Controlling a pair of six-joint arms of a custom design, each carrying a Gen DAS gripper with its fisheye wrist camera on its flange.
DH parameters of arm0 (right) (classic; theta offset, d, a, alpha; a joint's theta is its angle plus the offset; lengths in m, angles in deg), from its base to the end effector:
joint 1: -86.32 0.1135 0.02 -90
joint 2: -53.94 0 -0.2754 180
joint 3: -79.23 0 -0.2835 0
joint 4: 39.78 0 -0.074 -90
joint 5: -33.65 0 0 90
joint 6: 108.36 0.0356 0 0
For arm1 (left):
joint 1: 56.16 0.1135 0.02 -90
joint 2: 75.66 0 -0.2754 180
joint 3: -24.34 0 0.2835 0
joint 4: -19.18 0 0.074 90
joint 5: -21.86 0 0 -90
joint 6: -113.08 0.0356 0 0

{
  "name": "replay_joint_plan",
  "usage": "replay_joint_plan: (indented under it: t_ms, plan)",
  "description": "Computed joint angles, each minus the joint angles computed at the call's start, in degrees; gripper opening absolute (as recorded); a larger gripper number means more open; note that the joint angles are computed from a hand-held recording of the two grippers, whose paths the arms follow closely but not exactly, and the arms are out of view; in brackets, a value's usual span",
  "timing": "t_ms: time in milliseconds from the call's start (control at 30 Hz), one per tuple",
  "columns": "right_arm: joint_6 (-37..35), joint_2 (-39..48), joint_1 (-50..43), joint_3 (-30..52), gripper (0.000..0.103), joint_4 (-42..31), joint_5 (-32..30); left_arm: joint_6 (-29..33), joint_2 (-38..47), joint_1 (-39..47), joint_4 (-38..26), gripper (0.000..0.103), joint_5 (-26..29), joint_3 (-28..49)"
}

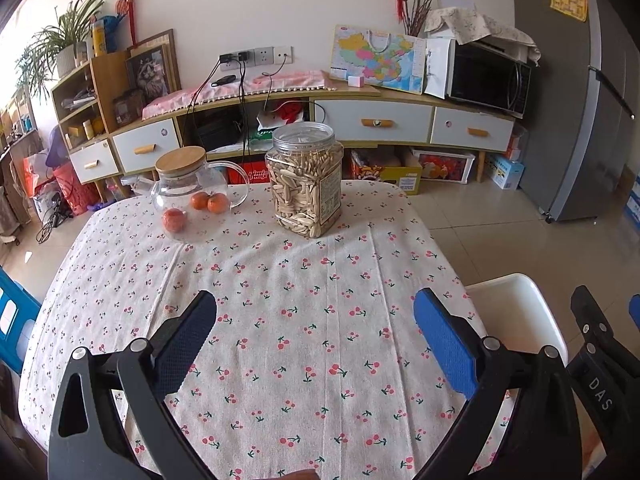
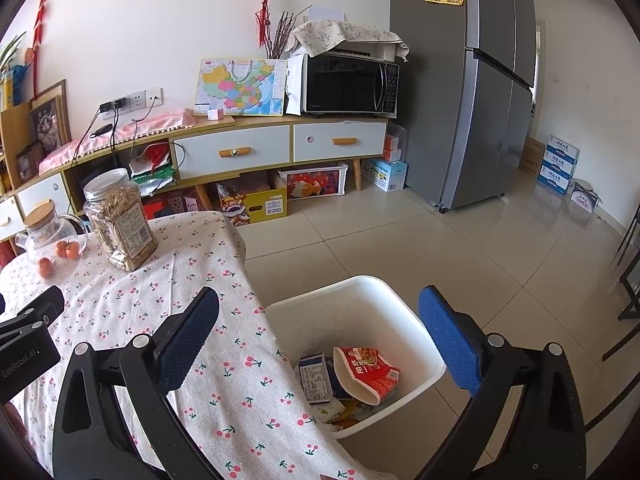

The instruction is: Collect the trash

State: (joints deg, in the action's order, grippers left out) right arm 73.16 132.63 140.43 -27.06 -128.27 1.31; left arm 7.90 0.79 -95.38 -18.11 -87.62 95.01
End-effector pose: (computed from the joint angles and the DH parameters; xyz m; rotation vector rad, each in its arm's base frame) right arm 0.1667 0.1791 0.2661 0.6594 2.0599 -0.4143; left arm 0.2524 -0.1907 0.2792 0.3068 2.2516 -0.1037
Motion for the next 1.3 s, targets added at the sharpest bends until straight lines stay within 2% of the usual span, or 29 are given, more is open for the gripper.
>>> replay_joint_plan:
  t_ms: [1300]
  plan:
    - [-1.76,0.98,0.26,1.37,0.096,0.71,0.19,0.5,-2.41,1.15,1.72,0.095,2.14,-2.3]
